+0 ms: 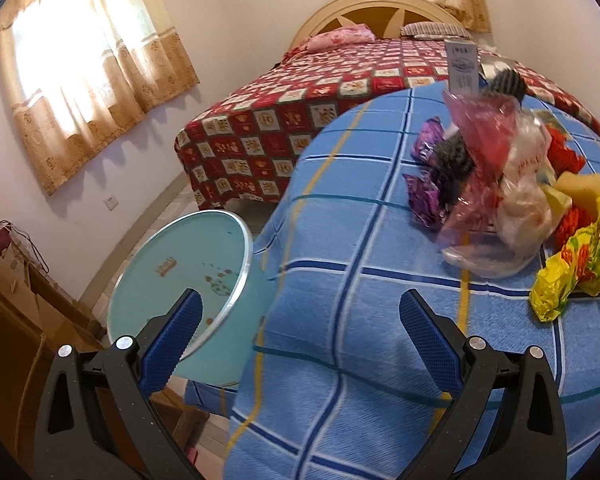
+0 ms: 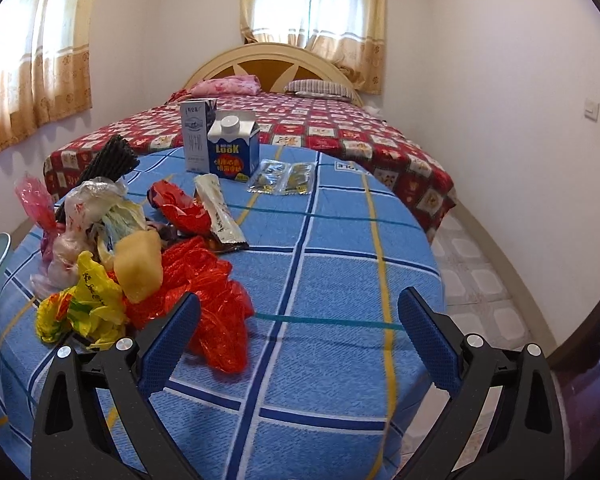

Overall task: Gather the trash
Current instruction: 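Grasp the red plastic bag with the right gripper while the left gripper approaches the yellow-green wrapper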

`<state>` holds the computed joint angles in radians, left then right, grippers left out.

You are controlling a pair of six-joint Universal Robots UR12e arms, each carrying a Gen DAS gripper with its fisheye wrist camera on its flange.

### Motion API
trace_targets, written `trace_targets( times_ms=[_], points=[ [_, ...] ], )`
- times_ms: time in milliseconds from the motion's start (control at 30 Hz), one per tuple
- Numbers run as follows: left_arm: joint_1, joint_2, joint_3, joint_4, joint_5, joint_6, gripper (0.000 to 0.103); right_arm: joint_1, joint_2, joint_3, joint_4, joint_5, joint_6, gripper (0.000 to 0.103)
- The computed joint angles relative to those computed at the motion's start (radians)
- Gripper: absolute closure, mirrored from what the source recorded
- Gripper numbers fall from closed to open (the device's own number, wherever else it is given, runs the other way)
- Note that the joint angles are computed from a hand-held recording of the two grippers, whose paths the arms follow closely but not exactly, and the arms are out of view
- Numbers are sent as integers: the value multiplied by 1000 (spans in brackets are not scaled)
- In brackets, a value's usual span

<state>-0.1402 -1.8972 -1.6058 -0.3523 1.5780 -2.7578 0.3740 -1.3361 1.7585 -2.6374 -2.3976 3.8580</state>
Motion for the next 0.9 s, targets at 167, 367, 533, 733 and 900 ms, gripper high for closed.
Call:
trace_targets(
  times_ms=[167,367,533,733,900],
  points=[
    [-4,-1,0,-4,-3,3,6,-8,20,-9,-48,55,-48,13],
    [-6,6,-5,-1,-13,14,6,-34,30,-7,-86,205,-95,55],
    [-9,13,-4,-22,-29,13,6,-39,21,0,-114,265,-117,91],
    [-8,33,-13,-24,-80,5,6,-45,-18,32,-132,243,-42,95],
    [-19,52,-28,-30,-136,8,6,-50,-55,62,-85,196,29,95]
  ],
)
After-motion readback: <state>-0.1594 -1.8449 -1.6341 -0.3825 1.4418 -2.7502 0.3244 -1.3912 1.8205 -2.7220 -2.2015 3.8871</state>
